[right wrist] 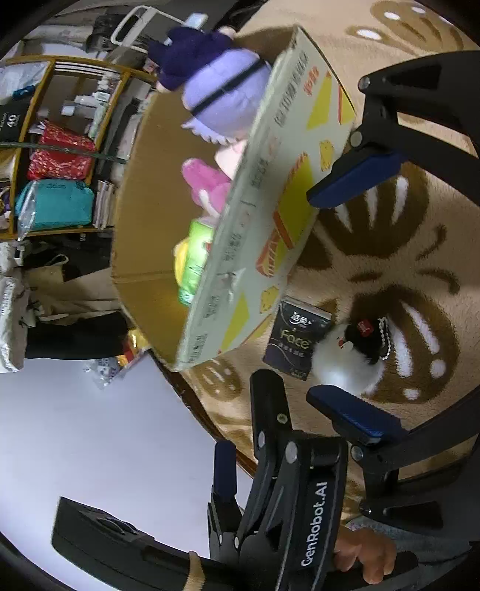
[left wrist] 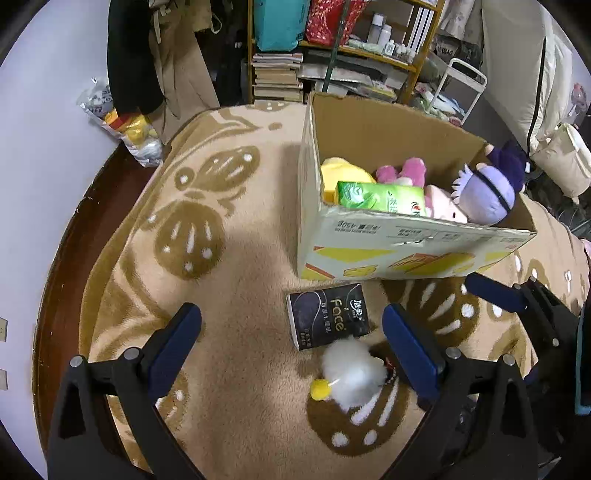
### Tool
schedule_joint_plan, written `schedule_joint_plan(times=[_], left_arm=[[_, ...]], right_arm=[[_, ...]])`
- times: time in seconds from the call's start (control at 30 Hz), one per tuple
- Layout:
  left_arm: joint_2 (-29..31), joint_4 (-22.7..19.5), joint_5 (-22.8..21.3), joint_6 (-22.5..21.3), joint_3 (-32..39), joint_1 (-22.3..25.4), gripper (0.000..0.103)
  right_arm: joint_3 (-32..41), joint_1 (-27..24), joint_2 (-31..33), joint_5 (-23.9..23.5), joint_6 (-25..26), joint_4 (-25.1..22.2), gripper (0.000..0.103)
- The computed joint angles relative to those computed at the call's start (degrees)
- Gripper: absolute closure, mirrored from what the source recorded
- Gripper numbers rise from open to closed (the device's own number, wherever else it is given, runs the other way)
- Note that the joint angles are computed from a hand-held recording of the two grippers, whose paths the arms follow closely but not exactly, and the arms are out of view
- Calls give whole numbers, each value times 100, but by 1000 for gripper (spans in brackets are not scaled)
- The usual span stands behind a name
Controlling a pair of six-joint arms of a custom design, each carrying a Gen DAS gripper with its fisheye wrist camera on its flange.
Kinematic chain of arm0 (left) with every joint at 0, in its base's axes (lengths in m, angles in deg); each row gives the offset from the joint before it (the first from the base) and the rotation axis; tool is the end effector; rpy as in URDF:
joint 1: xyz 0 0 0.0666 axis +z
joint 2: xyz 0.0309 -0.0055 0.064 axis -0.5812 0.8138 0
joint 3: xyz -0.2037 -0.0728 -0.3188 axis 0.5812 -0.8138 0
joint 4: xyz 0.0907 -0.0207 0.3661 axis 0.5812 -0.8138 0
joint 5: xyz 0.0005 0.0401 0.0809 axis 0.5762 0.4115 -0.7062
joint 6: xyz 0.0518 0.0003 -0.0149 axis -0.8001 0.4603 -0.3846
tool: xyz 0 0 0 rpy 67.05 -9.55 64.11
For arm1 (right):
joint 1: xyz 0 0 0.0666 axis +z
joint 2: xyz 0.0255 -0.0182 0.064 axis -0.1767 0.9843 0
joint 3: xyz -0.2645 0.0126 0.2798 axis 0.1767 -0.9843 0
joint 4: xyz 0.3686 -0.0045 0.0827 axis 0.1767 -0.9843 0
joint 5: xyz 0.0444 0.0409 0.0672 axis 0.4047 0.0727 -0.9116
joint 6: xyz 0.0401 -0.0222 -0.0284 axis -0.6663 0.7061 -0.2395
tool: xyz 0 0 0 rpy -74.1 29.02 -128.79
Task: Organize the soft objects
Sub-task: 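Close left tool on black Face tissue pack while right tool grips white chick plush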
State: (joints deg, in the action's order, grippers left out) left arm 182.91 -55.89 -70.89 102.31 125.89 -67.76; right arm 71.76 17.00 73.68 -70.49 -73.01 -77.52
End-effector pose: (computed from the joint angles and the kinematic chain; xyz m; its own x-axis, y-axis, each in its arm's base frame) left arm 0.5351 -0.3279 0.4853 -0.8777 -0.2156 -0.4280 -0.1966 0.9765 -0.0888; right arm 0.5687 0.3026 0.4385 -0.6523 -0.4692 -0.5952 -0.6662 0.7295 0.1551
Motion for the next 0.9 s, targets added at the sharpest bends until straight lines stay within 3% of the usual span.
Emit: schedule_joint_plan(times=[0.17,0.43,0.47,0.53,0.6,0.67,0.7,0.8,0.9], left_arm=[[-53,233,341,60,-307,88,6],[162,273,675,0,-316,96,6],[187,286,712,-15,-306,93,6],[219,320,757,-20,-320,93,6],[272,316,794,-26,-299,88,6],[348,270,773,-42,-217,78,6],[386,258,785,-57,-169,73,6],[457,271,921,-93,-81,61,6],[529,243,946,-87,10,55,7]], right_arm=[[-77,69,73,26,161,-41,2],[12,158,308,-132,385,-335,4],[42,145,346,-210,349,-378,7],[174,111,459,-369,228,-544,25],[274,74,553,-560,121,-682,28],[285,70,567,-644,167,-696,38],[339,76,591,-717,229,-735,49],[586,96,711,-893,324,-979,70],[606,126,708,-835,371,-1054,72]])
